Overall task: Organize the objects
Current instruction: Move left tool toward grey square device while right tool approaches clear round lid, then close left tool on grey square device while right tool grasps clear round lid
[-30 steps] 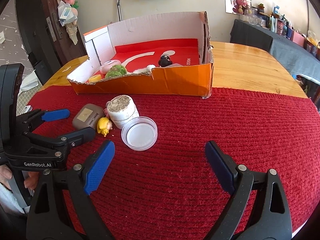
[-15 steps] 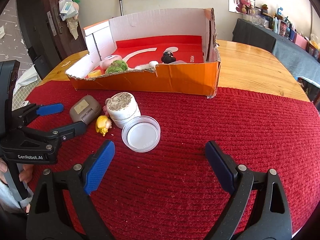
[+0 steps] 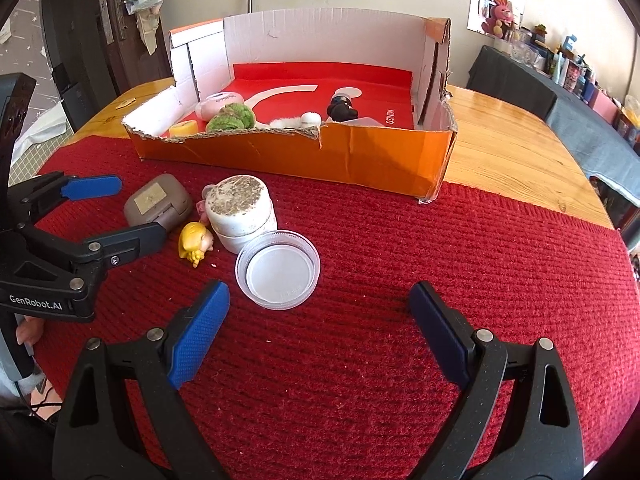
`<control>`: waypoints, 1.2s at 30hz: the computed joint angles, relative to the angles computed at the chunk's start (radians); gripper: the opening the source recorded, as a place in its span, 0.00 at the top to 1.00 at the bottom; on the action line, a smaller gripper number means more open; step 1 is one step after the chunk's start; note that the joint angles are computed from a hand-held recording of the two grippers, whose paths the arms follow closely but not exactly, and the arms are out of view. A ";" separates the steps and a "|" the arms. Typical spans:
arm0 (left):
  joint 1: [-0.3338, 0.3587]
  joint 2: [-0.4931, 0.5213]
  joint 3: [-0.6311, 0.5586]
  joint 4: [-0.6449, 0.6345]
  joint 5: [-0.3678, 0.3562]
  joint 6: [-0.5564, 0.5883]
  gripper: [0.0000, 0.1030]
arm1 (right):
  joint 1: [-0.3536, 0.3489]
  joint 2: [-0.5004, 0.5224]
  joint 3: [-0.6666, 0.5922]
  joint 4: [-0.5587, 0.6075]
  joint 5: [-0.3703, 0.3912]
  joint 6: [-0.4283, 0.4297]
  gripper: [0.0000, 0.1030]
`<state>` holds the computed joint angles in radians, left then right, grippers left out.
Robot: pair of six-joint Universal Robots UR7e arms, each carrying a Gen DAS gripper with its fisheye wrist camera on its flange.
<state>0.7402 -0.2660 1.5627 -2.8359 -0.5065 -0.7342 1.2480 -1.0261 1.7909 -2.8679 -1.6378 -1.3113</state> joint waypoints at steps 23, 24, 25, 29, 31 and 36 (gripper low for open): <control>-0.007 0.037 0.005 -0.216 -0.068 0.170 0.50 | -0.003 -0.010 0.025 0.019 0.048 -0.080 0.62; -0.009 0.036 0.007 -0.219 -0.067 0.166 0.50 | -0.003 -0.012 0.027 0.019 0.049 -0.082 0.62; -0.011 0.036 0.010 -0.218 -0.065 0.161 0.50 | -0.004 -0.014 0.028 0.021 0.050 -0.082 0.62; -0.017 0.035 0.020 -0.233 -0.065 0.153 0.50 | -0.005 -0.025 0.032 0.032 0.061 -0.078 0.62; -0.021 0.034 0.025 -0.238 -0.061 0.150 0.50 | -0.006 -0.030 0.033 0.039 0.066 -0.074 0.62; -0.033 0.031 0.034 -0.253 -0.049 0.151 0.50 | -0.007 -0.048 0.038 0.056 0.089 -0.069 0.62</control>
